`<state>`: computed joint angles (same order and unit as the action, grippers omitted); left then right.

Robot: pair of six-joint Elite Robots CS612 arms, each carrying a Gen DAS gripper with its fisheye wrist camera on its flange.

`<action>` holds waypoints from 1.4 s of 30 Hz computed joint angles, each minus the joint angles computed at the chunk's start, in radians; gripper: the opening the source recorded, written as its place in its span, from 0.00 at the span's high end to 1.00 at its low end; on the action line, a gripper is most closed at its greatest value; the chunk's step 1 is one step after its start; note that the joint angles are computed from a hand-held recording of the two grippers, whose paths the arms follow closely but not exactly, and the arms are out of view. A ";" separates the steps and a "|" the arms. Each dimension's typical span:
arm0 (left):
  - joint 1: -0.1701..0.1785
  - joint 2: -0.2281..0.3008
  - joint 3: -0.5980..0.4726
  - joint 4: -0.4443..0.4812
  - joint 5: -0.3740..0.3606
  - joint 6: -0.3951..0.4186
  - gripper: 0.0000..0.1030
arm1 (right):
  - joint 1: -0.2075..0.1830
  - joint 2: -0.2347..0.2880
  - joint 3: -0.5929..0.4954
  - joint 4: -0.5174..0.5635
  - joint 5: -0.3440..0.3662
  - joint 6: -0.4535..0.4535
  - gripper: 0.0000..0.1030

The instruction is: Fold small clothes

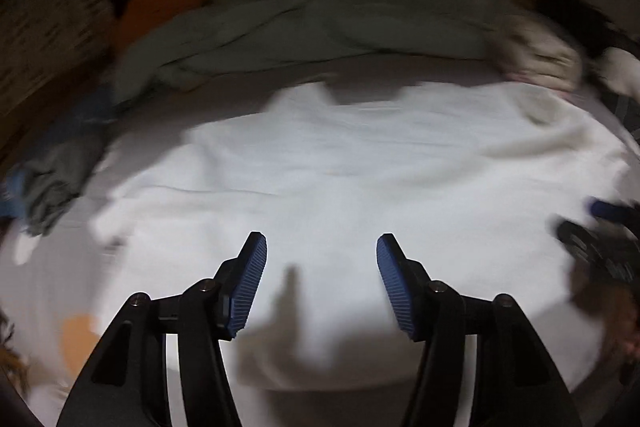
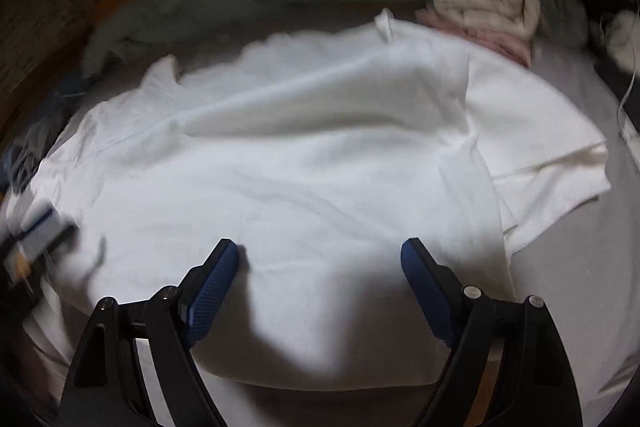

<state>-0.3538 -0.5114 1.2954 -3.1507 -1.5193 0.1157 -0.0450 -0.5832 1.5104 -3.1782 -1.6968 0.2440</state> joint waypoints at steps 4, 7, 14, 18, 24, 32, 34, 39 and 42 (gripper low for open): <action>0.044 0.052 -0.139 0.124 0.106 -0.034 0.46 | 0.008 0.004 0.000 -0.015 -0.026 -0.013 0.17; 0.094 0.088 -0.244 0.230 0.021 -0.083 0.38 | 0.001 0.002 0.006 -0.020 -0.008 -0.010 0.17; 0.177 0.168 -0.433 0.466 -0.296 -0.270 0.94 | 0.005 0.007 0.005 -0.031 -0.023 -0.024 0.17; 0.187 0.157 -0.397 0.348 -0.375 -0.320 0.96 | 0.006 0.008 0.002 -0.030 -0.024 -0.029 0.17; 0.177 0.175 -0.422 0.305 -0.313 -0.329 0.96 | 0.009 0.013 -0.006 -0.034 -0.038 -0.033 0.16; 0.147 0.182 -0.403 0.280 -0.138 -0.299 0.71 | 0.005 0.011 0.007 -0.075 -0.032 0.001 0.16; 0.137 0.135 -0.301 0.120 -0.139 -0.254 0.63 | 0.000 0.003 0.022 -0.121 -0.011 0.027 0.16; 0.103 0.065 -0.177 0.085 -0.272 -0.057 0.63 | -0.015 -0.012 -0.022 -0.055 0.087 0.008 0.16; 0.083 0.093 -0.223 0.195 -0.273 -0.094 0.66 | -0.019 0.007 -0.109 0.074 0.158 -0.030 0.25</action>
<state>-0.2710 -0.4179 1.0722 -2.9561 -1.7927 0.0217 -0.0644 -0.5758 1.4019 -3.1042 -1.5392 0.2143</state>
